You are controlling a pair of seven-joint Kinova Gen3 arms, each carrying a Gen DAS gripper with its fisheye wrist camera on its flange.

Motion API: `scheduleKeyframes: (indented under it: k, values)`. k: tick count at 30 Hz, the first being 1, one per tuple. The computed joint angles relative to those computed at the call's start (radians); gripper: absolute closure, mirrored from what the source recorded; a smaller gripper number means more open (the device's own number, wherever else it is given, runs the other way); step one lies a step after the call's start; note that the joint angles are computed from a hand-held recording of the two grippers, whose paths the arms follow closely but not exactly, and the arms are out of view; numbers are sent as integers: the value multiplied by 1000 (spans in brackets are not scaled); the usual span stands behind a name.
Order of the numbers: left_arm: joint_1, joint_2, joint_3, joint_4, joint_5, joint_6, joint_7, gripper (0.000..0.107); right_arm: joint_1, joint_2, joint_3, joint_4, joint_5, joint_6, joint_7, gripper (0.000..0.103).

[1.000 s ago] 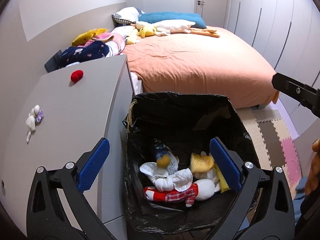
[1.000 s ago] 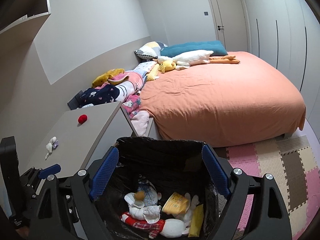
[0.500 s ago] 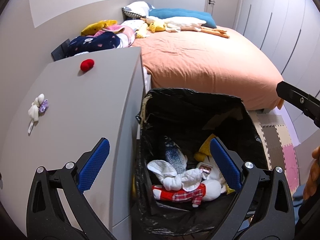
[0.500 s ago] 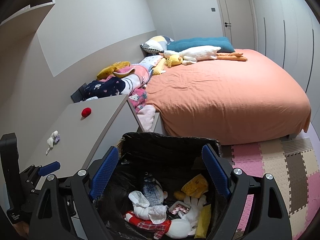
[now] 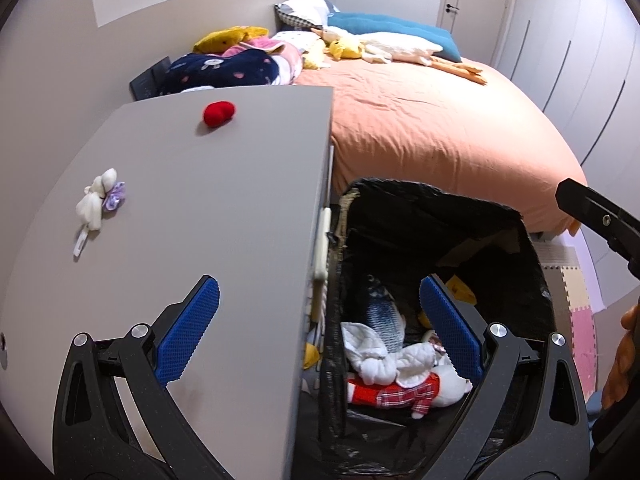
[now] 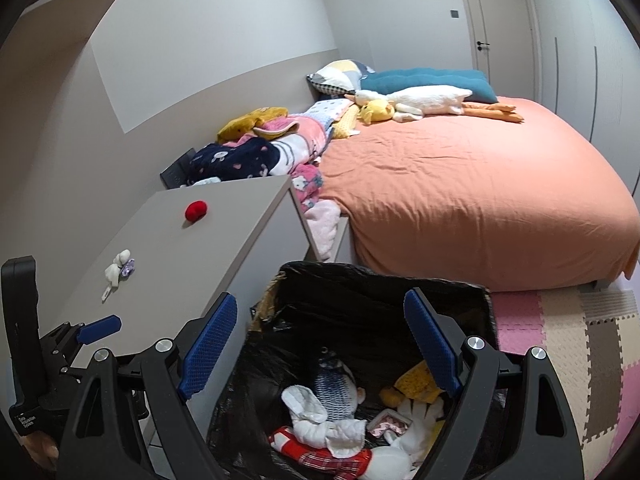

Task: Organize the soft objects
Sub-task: 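Move both open tools back over the table toward the foam bunny and red heart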

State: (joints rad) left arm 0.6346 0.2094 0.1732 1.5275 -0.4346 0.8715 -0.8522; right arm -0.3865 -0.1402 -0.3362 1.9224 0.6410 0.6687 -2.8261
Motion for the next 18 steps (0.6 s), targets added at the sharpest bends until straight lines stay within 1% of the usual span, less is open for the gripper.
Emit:
scheduleKeyframes:
  k: [6,18]
  values:
    - [-40,-10,-13,8,17,4,-19,11,-32,62,11,-47,6,-21,17,17]
    - [-157,-37,-39,51,74,-29,-68,11,-155,208,103,-188,-22,-25,108,17]
